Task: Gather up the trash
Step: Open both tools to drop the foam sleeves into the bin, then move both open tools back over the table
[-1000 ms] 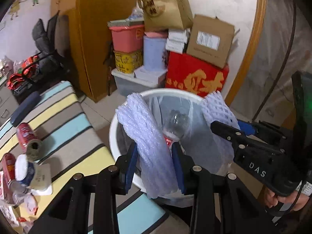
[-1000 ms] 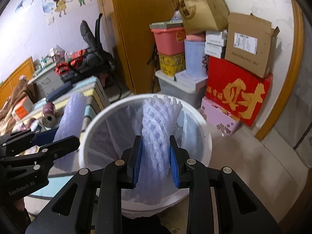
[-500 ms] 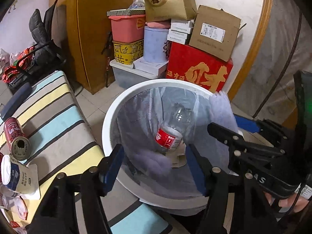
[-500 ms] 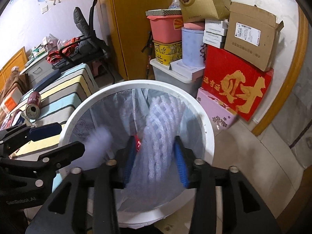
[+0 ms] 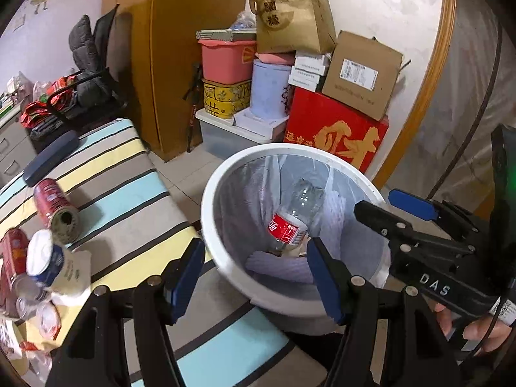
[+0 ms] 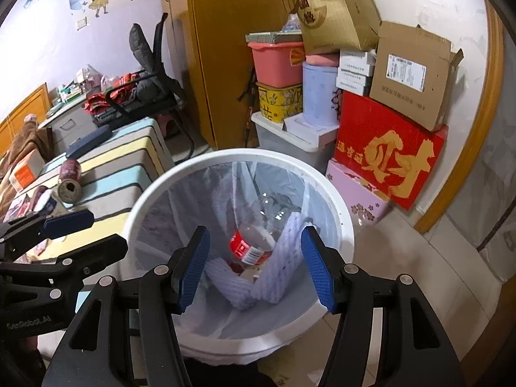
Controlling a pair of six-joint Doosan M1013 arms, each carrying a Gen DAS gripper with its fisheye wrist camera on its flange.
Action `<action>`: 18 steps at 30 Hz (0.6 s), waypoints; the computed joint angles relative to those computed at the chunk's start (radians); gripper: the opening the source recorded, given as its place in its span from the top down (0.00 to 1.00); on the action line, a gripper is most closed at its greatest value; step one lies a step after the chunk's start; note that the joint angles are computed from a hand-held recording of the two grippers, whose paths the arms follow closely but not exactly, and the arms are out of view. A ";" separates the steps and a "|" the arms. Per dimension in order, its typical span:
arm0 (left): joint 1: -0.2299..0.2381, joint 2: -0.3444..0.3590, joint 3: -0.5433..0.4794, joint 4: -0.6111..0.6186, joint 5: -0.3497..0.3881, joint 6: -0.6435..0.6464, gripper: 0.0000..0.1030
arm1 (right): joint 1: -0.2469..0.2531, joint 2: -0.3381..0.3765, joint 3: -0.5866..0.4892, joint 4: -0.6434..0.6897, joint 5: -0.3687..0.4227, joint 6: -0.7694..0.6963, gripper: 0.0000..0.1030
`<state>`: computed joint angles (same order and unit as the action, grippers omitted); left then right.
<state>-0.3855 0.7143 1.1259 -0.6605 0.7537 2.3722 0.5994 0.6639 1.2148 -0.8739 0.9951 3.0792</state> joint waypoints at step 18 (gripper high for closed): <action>0.078 -0.085 0.132 -0.142 -0.110 0.090 0.34 | 0.049 0.035 -0.078 -0.082 0.005 -0.018 0.41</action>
<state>-0.3071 0.6291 1.2582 -0.8022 0.6438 2.4625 0.6486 0.6988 1.1371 -0.9557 0.9999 3.0613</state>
